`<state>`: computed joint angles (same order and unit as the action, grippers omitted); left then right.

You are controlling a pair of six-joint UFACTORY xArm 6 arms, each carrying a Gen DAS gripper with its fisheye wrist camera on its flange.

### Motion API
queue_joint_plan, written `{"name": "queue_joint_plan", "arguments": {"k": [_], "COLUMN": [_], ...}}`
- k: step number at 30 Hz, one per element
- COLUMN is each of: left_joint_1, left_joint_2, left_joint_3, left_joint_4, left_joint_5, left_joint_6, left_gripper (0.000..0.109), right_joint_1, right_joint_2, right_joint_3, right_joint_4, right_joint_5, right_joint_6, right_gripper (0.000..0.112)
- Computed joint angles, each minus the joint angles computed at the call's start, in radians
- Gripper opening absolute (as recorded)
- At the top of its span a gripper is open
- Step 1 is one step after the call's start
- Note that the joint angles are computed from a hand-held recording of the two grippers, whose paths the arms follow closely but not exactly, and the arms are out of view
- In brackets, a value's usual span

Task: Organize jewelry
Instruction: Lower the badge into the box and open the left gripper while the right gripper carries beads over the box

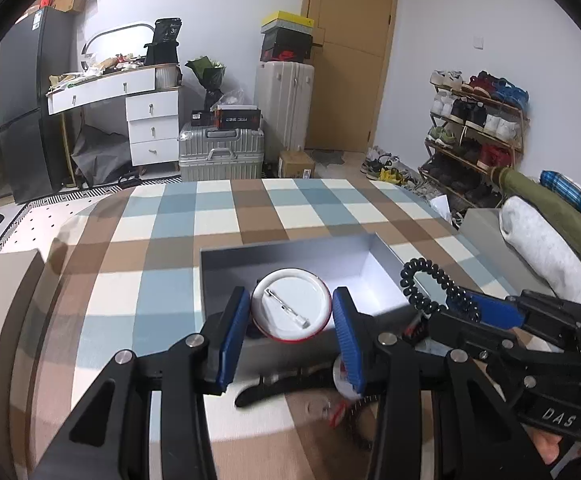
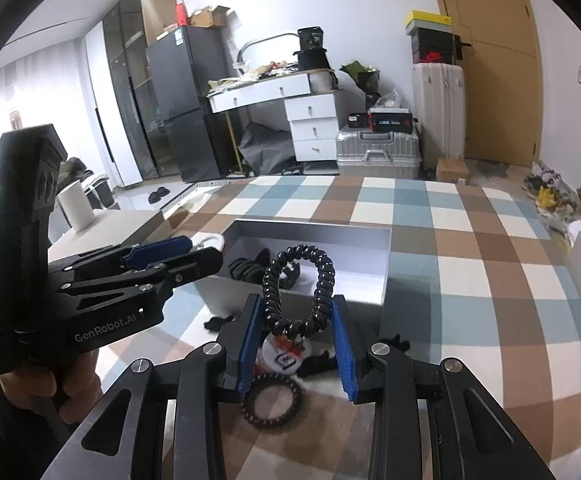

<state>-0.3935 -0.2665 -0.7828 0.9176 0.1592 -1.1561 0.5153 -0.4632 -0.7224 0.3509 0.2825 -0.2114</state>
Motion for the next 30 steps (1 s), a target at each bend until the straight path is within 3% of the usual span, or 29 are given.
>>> {"name": "queue_joint_plan", "arguments": {"k": [8, 19, 23, 27, 30], "left_joint_1": [0.024, -0.003, 0.001, 0.001, -0.003], "left_joint_2": [0.058, 0.072, 0.077, 0.074, 0.075], "left_joint_3": [-0.023, -0.049, -0.043, -0.038, -0.037], "left_joint_4": [-0.03, 0.085, 0.011, -0.008, -0.049], "left_joint_5": [-0.007, 0.071, 0.06, 0.049, 0.051], "left_joint_6": [0.012, -0.099, -0.046, -0.034, -0.002], "left_gripper": [0.037, 0.037, 0.037, 0.037, 0.037], "right_joint_1": [-0.023, -0.023, -0.025, -0.03, -0.033], "right_joint_2": [0.103, 0.154, 0.169, 0.17, 0.158], "right_joint_3": [-0.072, -0.099, -0.106, -0.1, -0.095], "right_joint_4": [-0.042, -0.059, -0.045, -0.08, -0.116], "right_joint_5": [-0.018, -0.021, -0.019, -0.041, -0.043], "right_joint_6": [0.073, 0.088, 0.09, 0.137, 0.157], "right_gripper": [0.034, 0.036, 0.039, 0.051, 0.051]}}
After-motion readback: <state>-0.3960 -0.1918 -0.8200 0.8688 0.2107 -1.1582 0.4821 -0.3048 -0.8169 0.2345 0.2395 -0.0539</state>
